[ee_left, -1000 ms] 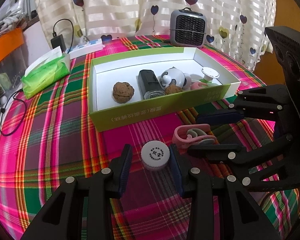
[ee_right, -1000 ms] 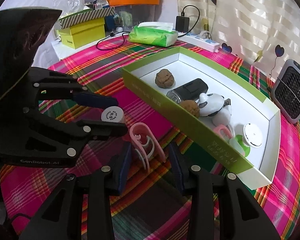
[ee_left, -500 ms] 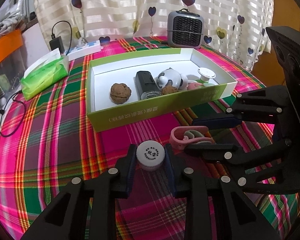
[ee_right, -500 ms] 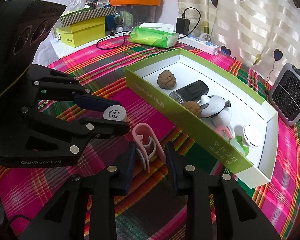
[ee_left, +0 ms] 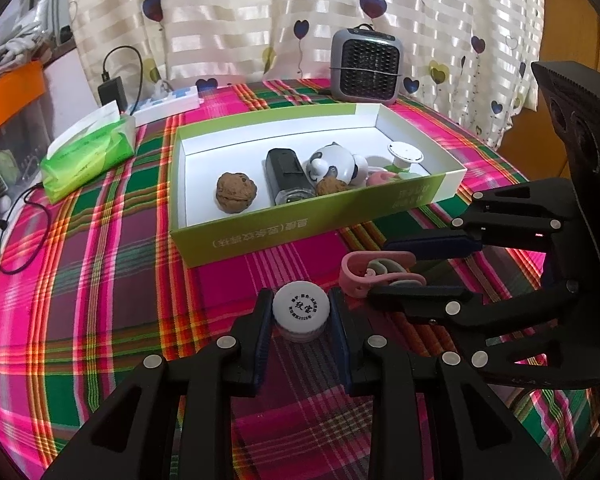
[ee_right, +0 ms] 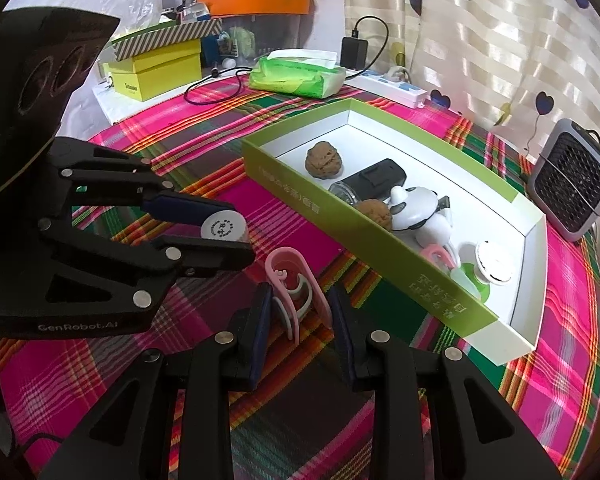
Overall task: Organize objects
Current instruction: 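Grasp white round jar with left gripper while right gripper grasps pink clip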
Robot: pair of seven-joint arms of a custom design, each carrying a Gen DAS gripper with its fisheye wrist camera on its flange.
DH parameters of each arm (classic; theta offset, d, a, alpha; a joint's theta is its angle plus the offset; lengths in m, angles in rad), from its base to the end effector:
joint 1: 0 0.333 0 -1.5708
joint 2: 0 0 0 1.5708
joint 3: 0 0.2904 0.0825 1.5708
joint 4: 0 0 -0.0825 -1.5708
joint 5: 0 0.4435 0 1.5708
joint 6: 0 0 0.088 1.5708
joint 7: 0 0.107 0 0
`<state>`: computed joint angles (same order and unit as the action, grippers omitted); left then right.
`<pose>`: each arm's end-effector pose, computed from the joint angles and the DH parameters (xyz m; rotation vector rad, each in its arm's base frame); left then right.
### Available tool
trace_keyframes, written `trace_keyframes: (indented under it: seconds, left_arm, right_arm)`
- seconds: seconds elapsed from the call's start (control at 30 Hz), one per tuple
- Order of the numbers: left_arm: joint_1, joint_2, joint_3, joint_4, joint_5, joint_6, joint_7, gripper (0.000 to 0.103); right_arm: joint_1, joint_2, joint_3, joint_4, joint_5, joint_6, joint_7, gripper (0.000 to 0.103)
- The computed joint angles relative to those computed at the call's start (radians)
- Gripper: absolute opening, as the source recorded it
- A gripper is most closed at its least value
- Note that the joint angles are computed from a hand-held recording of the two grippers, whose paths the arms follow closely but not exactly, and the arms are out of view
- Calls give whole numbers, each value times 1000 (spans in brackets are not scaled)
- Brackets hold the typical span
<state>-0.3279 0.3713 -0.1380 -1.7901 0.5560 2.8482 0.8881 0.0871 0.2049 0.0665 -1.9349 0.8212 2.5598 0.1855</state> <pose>0.6416 -0.3448 0.3653 -1.6107 2.0370 -0.8148 0.6732 0.0919 0.3655 -2.3415 0.7802 -0.3630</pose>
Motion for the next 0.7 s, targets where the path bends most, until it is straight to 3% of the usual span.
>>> trace_keyframes:
  seconds: [0.33,0.7]
  left_arm:
    - [-16,-6,17,-4,34,10,-45,25]
    - [-57,-32,55,-10,187,1,-214,25]
  right_arm:
    - [4,-16,2,-21,27,43,17,30]
    - [4,-64,-5,-72,121,66,-9,30]
